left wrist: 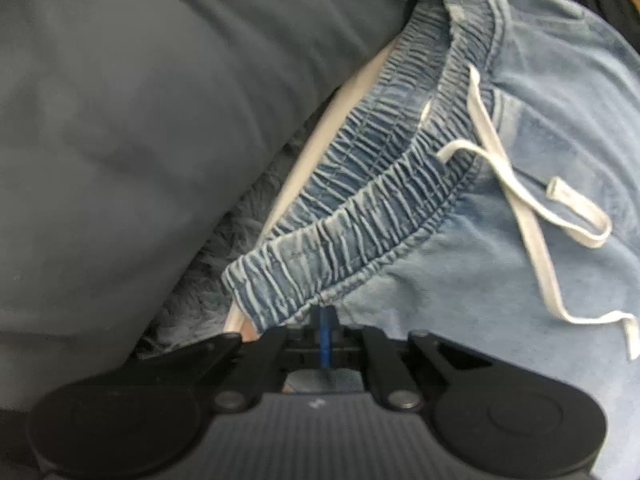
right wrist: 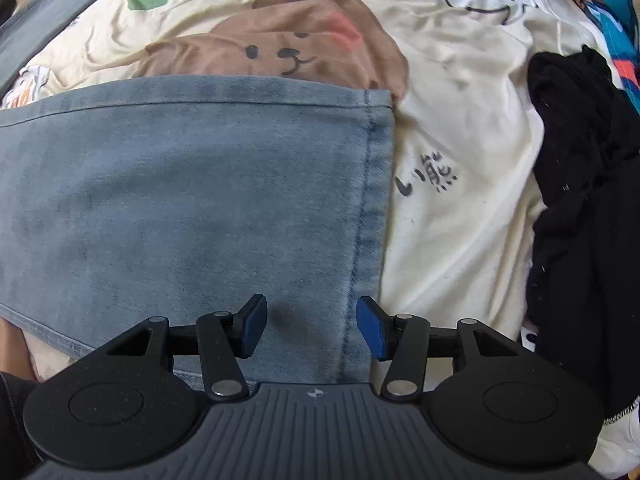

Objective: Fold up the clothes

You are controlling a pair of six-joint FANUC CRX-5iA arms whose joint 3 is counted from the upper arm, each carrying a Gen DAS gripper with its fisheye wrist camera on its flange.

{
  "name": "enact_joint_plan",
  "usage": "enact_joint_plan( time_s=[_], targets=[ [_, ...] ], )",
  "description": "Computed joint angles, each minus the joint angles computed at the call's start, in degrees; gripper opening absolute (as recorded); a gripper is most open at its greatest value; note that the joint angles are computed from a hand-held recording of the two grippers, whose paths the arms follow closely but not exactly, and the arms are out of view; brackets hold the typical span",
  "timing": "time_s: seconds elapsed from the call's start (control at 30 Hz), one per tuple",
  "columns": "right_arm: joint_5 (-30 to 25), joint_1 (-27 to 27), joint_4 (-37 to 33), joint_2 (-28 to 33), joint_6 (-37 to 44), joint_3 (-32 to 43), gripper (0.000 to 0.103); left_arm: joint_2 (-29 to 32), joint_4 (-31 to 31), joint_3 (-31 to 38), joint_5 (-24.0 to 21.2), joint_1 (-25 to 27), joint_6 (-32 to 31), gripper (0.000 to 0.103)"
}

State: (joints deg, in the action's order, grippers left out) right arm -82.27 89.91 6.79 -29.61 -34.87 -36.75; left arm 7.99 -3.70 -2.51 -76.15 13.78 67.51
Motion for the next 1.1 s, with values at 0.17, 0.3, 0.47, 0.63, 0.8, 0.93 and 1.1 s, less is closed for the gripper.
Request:
enact_joint_plan(
  time_s=[0.17, 0.3, 0.47, 0.63, 0.8, 0.93, 1.1],
  targets=[
    [0.3, 1.1, -0.9, -0.6, -2.0, -0.8, 0.057, 0.1, 0.3, -0.9, 1.2, 0.4, 1.8, 0.003],
    [0.6, 2.0, -0.6, -1.2, -3.3, -1.5, 0.057, 0.0, -2.6, 1.0, -0.3, -2.1, 3.5, 0.003],
    [1.0, 4.2, 0.6, -2.6, -6.3, -2.9, 0.058, -1.8, -4.1, 3.2, -2.8, -4.2, 11.1, 0.009],
    [1.2, 6.7, 2.0, -4.6, -9.4, -4.3, 0.06, -6.1, -2.7, 2.7, -4.2, -4.7, 13.2, 0.02],
    [1.1, 9.4, 3.3, -5.8, -12.2, -5.5, 0.06, -8.5, -0.1, 1.5, -8.7, -2.7, 17.0, 0.012],
    [1.1, 11.2, 4.1, -6.7, -14.1, -6.2, 0.061, -11.5, 1.0, -2.2, -10.6, -2.3, 21.5, 0.01],
    [1.3, 13.4, 4.8, -8.2, -15.9, -7.2, 0.061, -13.8, 2.5, -5.7, -12.5, -2.7, 25.3, 0.011]
  ],
)
